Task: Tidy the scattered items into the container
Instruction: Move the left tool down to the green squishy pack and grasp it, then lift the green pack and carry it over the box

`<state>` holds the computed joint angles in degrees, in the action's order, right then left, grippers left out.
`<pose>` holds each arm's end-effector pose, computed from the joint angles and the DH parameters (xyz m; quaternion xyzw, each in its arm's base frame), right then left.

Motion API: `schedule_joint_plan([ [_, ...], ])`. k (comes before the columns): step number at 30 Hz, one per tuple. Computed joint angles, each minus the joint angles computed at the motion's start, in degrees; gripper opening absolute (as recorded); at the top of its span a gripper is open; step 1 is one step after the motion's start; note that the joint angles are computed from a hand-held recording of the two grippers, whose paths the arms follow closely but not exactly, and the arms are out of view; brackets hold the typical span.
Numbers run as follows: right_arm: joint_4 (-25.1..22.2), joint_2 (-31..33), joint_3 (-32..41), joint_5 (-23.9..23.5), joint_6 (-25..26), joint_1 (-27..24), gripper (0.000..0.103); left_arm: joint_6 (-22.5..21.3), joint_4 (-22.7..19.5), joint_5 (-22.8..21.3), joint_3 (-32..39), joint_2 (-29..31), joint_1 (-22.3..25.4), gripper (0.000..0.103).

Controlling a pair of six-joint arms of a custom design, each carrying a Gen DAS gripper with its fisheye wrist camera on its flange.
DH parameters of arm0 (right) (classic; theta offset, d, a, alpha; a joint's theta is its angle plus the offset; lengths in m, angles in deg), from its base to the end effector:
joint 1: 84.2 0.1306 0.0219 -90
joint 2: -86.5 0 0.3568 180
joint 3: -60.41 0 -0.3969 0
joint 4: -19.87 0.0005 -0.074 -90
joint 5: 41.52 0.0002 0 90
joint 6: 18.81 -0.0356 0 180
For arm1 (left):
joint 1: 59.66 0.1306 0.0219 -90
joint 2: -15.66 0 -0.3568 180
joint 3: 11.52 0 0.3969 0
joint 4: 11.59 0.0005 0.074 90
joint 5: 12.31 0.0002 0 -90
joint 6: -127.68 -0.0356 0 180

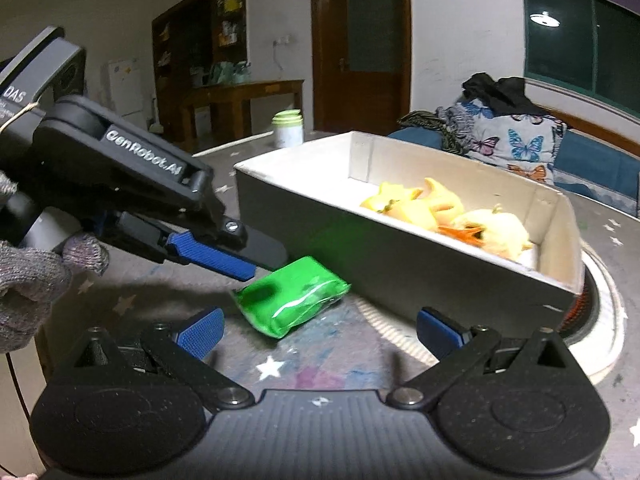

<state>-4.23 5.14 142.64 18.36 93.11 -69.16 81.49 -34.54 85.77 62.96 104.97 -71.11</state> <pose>0.5129 0.1558 0.3030 -0.3811 0.7973 0.2113 0.4176 0.4767 -0.1022 0.3187 -0.2198 0.8689 -0.2596 0.3596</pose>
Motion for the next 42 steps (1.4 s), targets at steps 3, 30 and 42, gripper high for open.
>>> schedule_joint_plan([
  [3, -0.5, 0.6, 0.3, 0.0, 0.9, 0.6, 0.103, -0.1, 0.3, 0.0, -0.4, -0.1, 0.1, 0.036],
  [30, -5.8, 4.9, 5.3, 0.2, 4.0, 2.8, 0.078, -2.8, -4.1, 1.1, 3.4, 2.8, -0.6, 0.034],
  [42, -3.5, 3.5, 3.2, 0.5, 2.9, 2.3, 0.057, -2.1, -4.4, 1.0, 2.3, 0.5, -1.4, 0.029],
])
